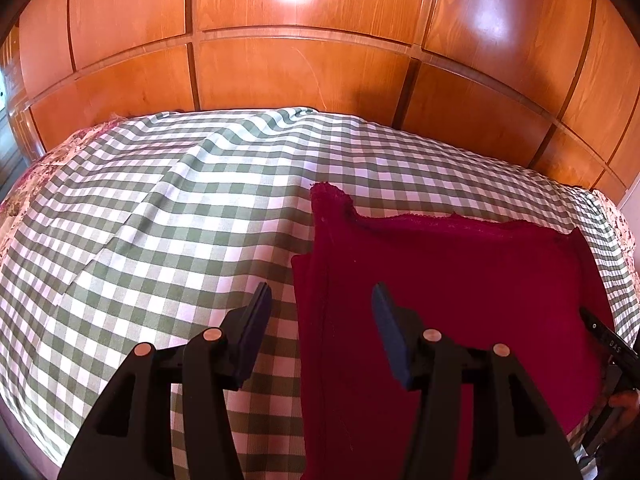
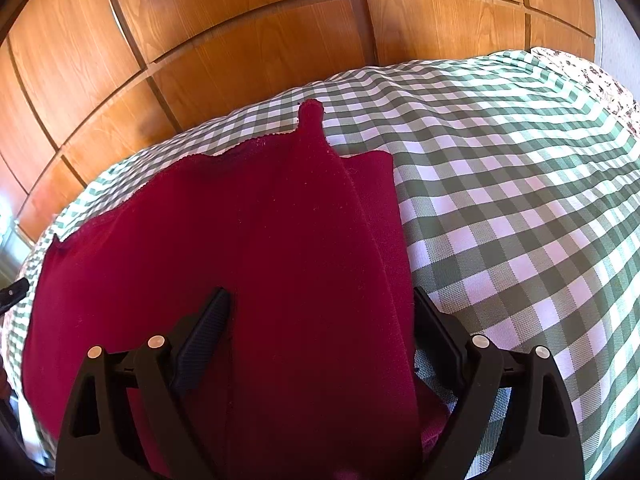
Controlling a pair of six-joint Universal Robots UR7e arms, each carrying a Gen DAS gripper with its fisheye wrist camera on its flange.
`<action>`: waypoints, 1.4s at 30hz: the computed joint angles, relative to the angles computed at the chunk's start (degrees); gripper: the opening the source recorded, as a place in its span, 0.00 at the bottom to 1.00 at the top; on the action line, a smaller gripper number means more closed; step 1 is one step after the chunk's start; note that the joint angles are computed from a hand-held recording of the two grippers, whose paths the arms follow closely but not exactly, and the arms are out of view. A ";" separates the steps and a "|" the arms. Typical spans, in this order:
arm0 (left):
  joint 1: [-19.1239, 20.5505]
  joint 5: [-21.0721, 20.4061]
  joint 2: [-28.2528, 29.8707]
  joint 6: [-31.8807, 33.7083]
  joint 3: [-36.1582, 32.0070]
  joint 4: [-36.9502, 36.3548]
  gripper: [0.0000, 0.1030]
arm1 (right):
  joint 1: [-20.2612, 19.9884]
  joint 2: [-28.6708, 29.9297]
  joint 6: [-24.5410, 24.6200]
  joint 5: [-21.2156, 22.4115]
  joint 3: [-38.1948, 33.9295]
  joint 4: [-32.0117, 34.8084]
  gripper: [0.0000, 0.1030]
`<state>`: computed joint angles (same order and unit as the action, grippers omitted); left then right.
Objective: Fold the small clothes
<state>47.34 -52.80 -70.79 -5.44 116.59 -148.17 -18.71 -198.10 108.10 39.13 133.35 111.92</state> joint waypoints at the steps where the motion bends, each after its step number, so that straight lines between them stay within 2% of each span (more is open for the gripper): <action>1: 0.08 -0.07 0.22 0.02 -0.25 0.12 0.50 | 0.00 0.00 0.00 0.00 0.00 0.00 0.86; 5: 1.11 -1.19 1.74 -0.12 -2.18 1.13 0.47 | 0.06 -0.03 0.15 -0.02 0.01 -0.02 0.86; 7: 2.25 -1.37 3.60 -1.36 -4.31 2.95 0.16 | 0.06 -0.03 0.15 -0.04 -0.01 0.01 0.86; 9: 4.23 -1.97 5.99 -4.95 -6.98 6.20 0.15 | 0.04 -0.09 0.15 -0.09 -0.03 0.12 0.86; 12: 6.12 -2.86 8.09 -7.16 -8.32 6.35 0.19 | 0.05 -0.12 0.19 -0.01 -0.06 0.24 0.86; 15: 5.06 -0.85 8.05 -7.15 -7.75 5.82 0.21 | -0.71 0.24 -1.21 0.55 -0.73 2.32 0.86; 17: 4.74 -1.05 7.08 -7.47 -7.35 5.61 0.24 | -1.38 1.26 -2.41 1.55 -2.15 4.34 0.86; 18: 4.49 -0.94 6.38 -7.46 -6.92 5.13 0.32 | -1.56 1.85 -2.88 1.97 -2.94 5.19 0.84; 20: 3.63 0.35 4.84 -6.35 -5.33 2.49 0.35 | -1.05 3.01 -2.04 1.45 -4.49 4.59 0.83; 24: 1.61 1.36 2.01 -3.79 -1.85 -2.40 0.35 | -1.03 4.69 -1.47 -1.82 -7.72 4.83 0.71; 26: 0.32 2.22 1.58 -2.19 -0.36 -4.87 0.35 | -3.64 4.76 -4.65 -3.08 -9.26 8.35 0.63; 27: -0.31 2.66 1.27 -1.34 0.48 -6.11 0.35 | -4.64 4.81 -6.26 -3.21 -9.56 9.51 0.56; 28: -0.73 2.52 0.91 -0.23 1.40 -7.62 0.36 | -6.60 4.31 -9.40 -3.19 -9.96 12.27 0.39; 29: -1.07 1.88 0.44 0.53 2.16 -8.39 0.36 | -8.13 3.92 -12.21 -2.77 -10.09 14.61 0.27; 30: -1.37 1.23 0.30 1.76 2.83 -8.94 0.38 | -10.08 2.97 -14.59 -1.96 -11.09 16.46 0.06; 32: -2.02 1.97 0.23 2.14 3.80 -8.69 0.38 | -10.53 2.50 -14.30 -1.74 -12.42 14.81 0.06; 36: -0.60 2.48 3.10 -0.28 1.18 -1.66 0.45 | -9.60 3.39 -4.70 -2.77 -14.23 6.01 0.05; 40: 2.06 1.65 5.44 -5.63 -1.26 1.54 0.65 | -12.58 0.62 -6.73 -2.03 -11.96 5.94 0.05; 42: 2.87 -0.30 4.91 -8.05 -2.24 3.12 0.64 | -12.98 -0.46 -5.70 -2.98 -12.29 5.60 0.05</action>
